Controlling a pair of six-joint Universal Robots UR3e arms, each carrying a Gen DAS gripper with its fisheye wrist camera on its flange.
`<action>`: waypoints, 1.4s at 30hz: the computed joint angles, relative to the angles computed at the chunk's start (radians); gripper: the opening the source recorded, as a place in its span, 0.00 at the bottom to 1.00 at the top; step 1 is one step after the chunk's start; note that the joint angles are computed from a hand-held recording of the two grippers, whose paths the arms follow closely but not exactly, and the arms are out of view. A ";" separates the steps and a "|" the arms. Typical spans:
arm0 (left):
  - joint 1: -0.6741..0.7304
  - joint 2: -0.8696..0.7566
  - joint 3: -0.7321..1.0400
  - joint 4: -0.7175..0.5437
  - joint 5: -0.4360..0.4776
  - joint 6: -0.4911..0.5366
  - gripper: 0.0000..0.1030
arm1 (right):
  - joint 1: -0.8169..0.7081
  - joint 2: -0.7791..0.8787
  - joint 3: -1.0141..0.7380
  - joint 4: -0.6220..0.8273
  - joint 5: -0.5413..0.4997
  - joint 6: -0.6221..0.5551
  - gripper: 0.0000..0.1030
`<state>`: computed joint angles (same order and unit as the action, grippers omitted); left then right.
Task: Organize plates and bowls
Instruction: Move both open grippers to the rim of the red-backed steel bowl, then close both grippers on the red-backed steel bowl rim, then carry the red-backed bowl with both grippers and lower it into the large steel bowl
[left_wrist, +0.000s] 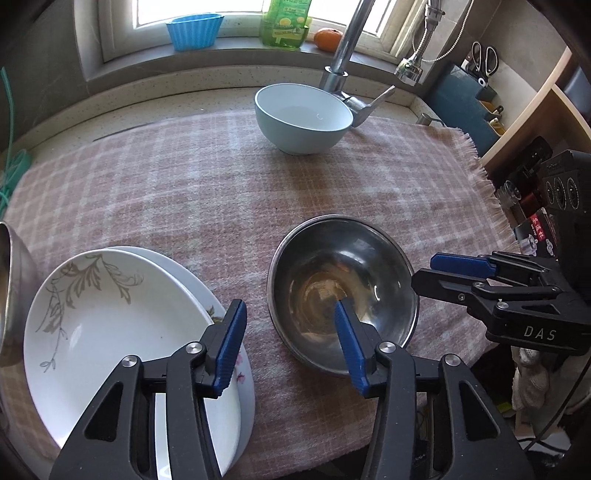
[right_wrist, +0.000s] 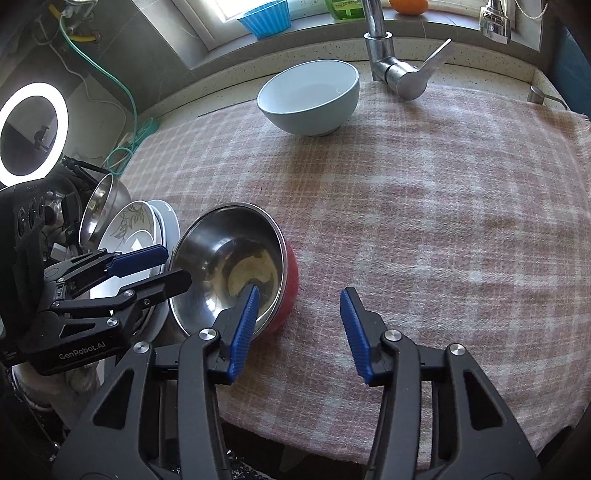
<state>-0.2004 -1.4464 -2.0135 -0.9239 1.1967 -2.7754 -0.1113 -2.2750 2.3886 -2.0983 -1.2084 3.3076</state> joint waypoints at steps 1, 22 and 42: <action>0.001 -0.005 0.003 -0.002 -0.001 0.003 0.37 | 0.004 0.011 0.001 -0.010 0.001 0.004 0.43; 0.042 -0.068 0.047 -0.075 -0.056 0.039 0.12 | 0.028 0.140 0.024 -0.123 0.041 0.051 0.14; 0.205 0.091 0.070 -0.225 -0.178 0.106 0.12 | 0.167 0.219 -0.199 -0.110 -0.037 0.157 0.12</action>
